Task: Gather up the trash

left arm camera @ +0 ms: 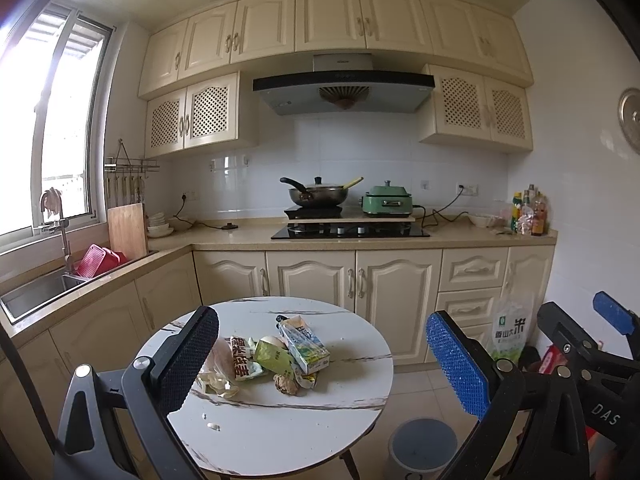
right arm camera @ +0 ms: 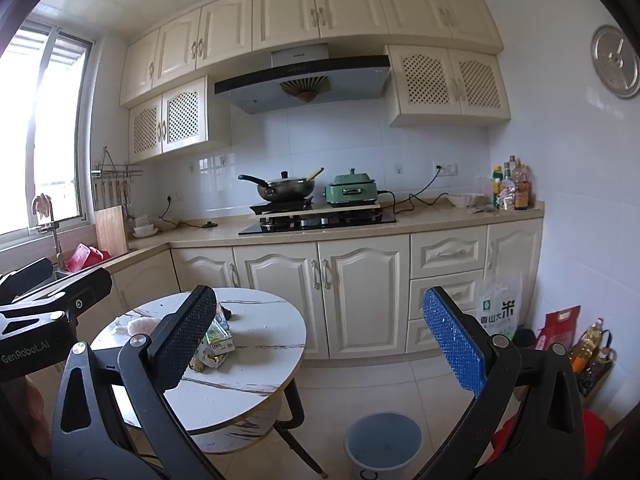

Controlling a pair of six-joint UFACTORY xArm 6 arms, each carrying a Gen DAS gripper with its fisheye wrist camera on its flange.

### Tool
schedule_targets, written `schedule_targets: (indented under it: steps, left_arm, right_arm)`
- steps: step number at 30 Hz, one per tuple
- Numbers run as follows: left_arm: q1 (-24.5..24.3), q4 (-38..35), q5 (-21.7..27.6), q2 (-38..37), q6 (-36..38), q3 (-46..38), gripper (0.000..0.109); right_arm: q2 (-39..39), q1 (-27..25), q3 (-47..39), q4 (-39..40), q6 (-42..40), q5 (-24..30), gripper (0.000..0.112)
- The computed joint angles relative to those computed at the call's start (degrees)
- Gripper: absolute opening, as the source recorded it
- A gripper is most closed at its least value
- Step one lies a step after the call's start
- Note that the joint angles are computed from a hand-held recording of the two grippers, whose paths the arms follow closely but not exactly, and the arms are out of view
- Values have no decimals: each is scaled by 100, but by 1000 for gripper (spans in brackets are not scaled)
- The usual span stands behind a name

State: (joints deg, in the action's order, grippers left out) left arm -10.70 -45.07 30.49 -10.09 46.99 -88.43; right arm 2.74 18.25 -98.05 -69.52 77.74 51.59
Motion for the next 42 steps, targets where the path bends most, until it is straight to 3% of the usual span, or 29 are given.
schedule_targets:
  steps: [42]
  left_arm:
    - [-17, -20, -137, 23, 43, 99, 102]
  right_arm:
    - [-1, 0, 10, 120, -63, 10, 103]
